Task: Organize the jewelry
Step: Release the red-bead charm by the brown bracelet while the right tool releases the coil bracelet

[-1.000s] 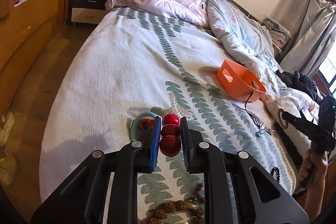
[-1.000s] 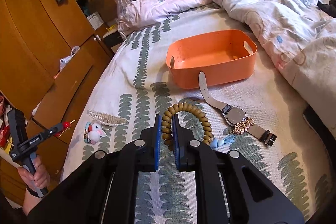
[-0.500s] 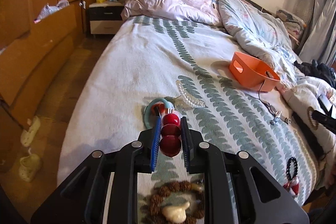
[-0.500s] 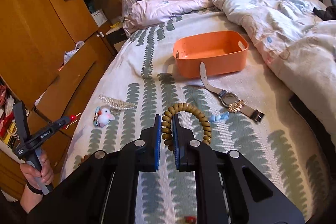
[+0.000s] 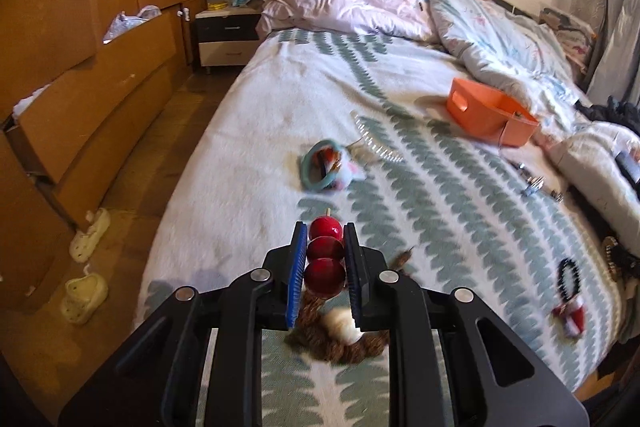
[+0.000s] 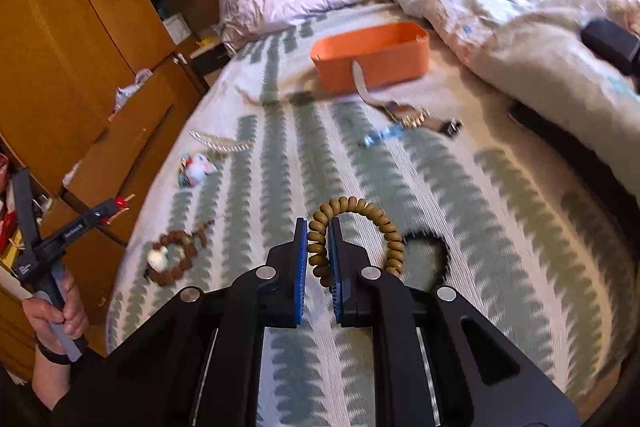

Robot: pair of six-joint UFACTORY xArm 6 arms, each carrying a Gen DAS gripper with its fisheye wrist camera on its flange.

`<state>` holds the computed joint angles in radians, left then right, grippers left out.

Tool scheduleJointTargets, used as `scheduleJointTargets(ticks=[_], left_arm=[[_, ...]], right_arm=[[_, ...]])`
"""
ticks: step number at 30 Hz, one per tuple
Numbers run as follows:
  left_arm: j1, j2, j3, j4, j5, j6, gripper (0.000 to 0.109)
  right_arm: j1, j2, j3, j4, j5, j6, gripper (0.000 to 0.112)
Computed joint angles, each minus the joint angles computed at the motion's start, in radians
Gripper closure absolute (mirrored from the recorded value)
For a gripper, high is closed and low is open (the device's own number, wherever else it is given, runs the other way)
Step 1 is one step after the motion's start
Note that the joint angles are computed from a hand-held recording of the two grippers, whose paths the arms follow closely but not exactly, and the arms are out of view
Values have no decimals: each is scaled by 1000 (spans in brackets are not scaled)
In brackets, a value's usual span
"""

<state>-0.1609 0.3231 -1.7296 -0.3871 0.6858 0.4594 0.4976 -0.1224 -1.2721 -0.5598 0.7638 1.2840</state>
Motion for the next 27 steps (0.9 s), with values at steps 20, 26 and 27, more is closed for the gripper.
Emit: scheduleJointTargets(ticks=[20, 26, 27], left_arm=[[-25, -132, 241, 116, -150, -39, 89], [-30, -160, 287, 143, -189, -45, 89], [-32, -163, 293, 156, -195, -55, 89]], right_arm=[[28, 26, 1, 3, 87, 14, 100], [36, 38, -19, -11, 117, 9, 99], [36, 38, -18, -9, 114, 10, 99]])
